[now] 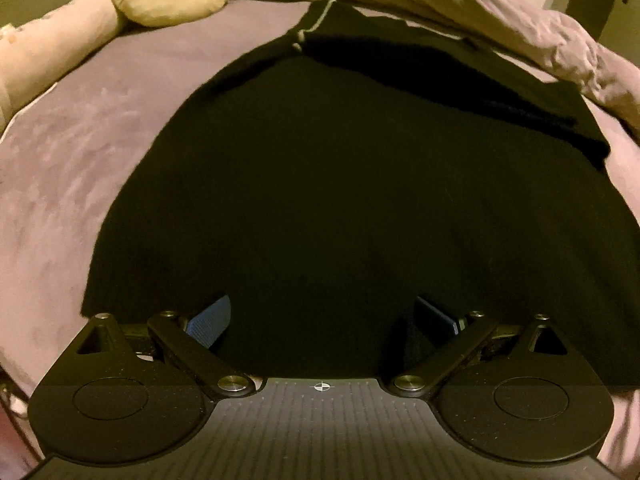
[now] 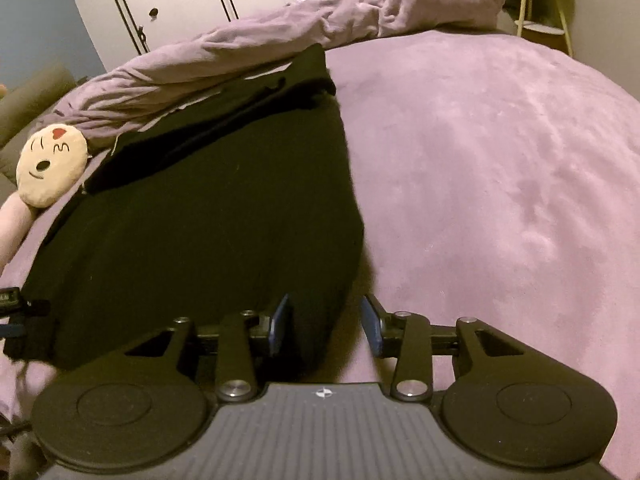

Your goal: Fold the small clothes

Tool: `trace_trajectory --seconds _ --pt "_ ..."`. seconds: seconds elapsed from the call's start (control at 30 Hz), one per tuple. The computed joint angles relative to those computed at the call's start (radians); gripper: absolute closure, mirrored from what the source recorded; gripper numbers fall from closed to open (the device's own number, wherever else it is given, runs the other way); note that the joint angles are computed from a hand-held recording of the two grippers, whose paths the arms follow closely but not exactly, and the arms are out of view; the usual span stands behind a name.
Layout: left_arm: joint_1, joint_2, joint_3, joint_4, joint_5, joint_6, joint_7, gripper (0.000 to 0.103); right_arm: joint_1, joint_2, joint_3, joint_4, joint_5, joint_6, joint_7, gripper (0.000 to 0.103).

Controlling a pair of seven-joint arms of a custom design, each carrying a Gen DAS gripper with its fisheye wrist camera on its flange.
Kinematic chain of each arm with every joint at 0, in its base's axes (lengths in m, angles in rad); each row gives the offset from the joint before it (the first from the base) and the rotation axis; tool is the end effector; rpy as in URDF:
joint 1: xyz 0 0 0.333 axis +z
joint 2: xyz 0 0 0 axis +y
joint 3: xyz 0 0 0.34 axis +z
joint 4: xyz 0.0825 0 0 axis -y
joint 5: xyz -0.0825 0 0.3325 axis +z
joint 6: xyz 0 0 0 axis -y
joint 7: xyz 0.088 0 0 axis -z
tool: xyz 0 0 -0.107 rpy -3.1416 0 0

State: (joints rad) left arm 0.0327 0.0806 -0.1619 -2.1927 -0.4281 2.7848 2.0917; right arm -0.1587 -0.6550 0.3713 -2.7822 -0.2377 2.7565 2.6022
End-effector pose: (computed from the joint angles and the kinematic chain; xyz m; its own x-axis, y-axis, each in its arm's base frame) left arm 0.5412 -0.0495 0.4604 -0.2987 -0.9513 0.0759 -0.8210 0.2156 -0.5286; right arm 0.3138 0.0915 0.4945 -0.5191 -0.8306 -0.2016 -0.6099 0.5252 -0.5934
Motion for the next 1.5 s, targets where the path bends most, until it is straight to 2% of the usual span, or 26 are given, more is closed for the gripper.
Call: trace_trajectory --seconds 0.07,0.13,0.17,0.2,0.33,0.43,0.53,0.67,0.77,0.9,0.97,1.03,1.1,1.2,1.23,1.3,1.33,1.4,1.5 --pt "-0.008 -0.011 0.004 -0.02 0.04 0.012 -0.031 0.002 0.02 -0.016 -0.001 0.012 -0.014 -0.075 -0.036 0.064" --pt "-0.009 -0.02 0.004 -0.031 0.034 0.013 -0.033 0.002 0.056 -0.054 -0.031 -0.013 0.005 -0.079 -0.043 0.06" --pt "-0.013 -0.022 0.007 -0.035 0.045 0.012 -0.053 0.002 0.059 -0.063 -0.038 -0.021 0.016 -0.068 -0.038 0.054" --pt "-0.015 -0.024 0.007 -0.038 0.045 0.014 -0.06 0.002 0.061 -0.072 -0.045 -0.028 0.026 -0.053 -0.037 0.049" --pt "-0.02 -0.029 0.006 -0.043 0.012 0.004 -0.057 0.002 0.053 -0.055 -0.035 -0.037 0.061 0.033 -0.027 0.047" --pt "-0.009 -0.022 0.005 -0.026 -0.106 -0.034 -0.005 0.002 0.038 -0.028 -0.022 -0.056 0.112 0.15 0.008 0.047" --pt "0.003 -0.016 0.011 -0.021 -0.197 -0.039 0.023 0.002 -0.02 -0.006 0.015 -0.078 0.165 0.23 0.061 0.047" --pt "0.013 -0.005 0.021 -0.013 -0.206 -0.038 0.004 0.0 -0.031 0.018 0.005 -0.111 0.262 0.273 0.121 0.056" --pt "0.025 0.008 0.026 0.005 -0.188 -0.06 -0.032 0.0 -0.076 -0.001 0.034 -0.136 0.293 0.311 0.156 0.057" --pt "0.061 0.03 0.026 0.044 -0.238 -0.115 -0.021 0.0 -0.108 0.002 0.039 -0.143 0.293 0.337 0.11 0.057" --pt "0.077 0.035 0.025 0.055 -0.279 -0.124 -0.006 0.001 -0.091 0.027 0.018 -0.154 0.308 0.386 0.084 0.057" --pt "0.09 0.043 0.03 0.07 -0.294 -0.13 -0.013 0.001 -0.044 0.083 -0.024 -0.161 0.34 0.461 0.051 0.057" --pt "0.101 0.054 0.035 0.09 -0.291 -0.12 -0.025 0.001 -0.005 0.127 -0.048 -0.158 0.367 0.498 0.026 0.057" --pt "0.122 0.082 0.041 0.127 -0.27 -0.105 -0.058 0.001 -0.016 0.142 -0.014 -0.163 0.398 0.53 0.0 0.057" --pt "0.132 0.096 0.041 0.145 -0.264 -0.106 -0.069 0.001 -0.023 0.141 -0.004 -0.161 0.407 0.527 -0.011 0.061" --pt "0.147 0.119 0.038 0.168 -0.244 -0.087 -0.093 0.001 -0.021 0.134 -0.001 -0.159 0.423 0.514 -0.041 0.077" --pt "0.153 0.135 0.038 0.184 -0.222 -0.082 -0.108 0.002 -0.016 0.133 -0.006 -0.16 0.431 0.516 -0.057 0.08" --pt "0.176 0.164 0.03 0.221 -0.191 -0.113 -0.126 0.019 0.004 0.128 -0.02 -0.171 0.455 0.53 -0.08 0.084" --pt "0.219 0.201 0.0 0.265 -0.201 -0.162 -0.107 0.018 -0.001 0.135 -0.001 -0.17 0.492 0.539 -0.104 0.084"
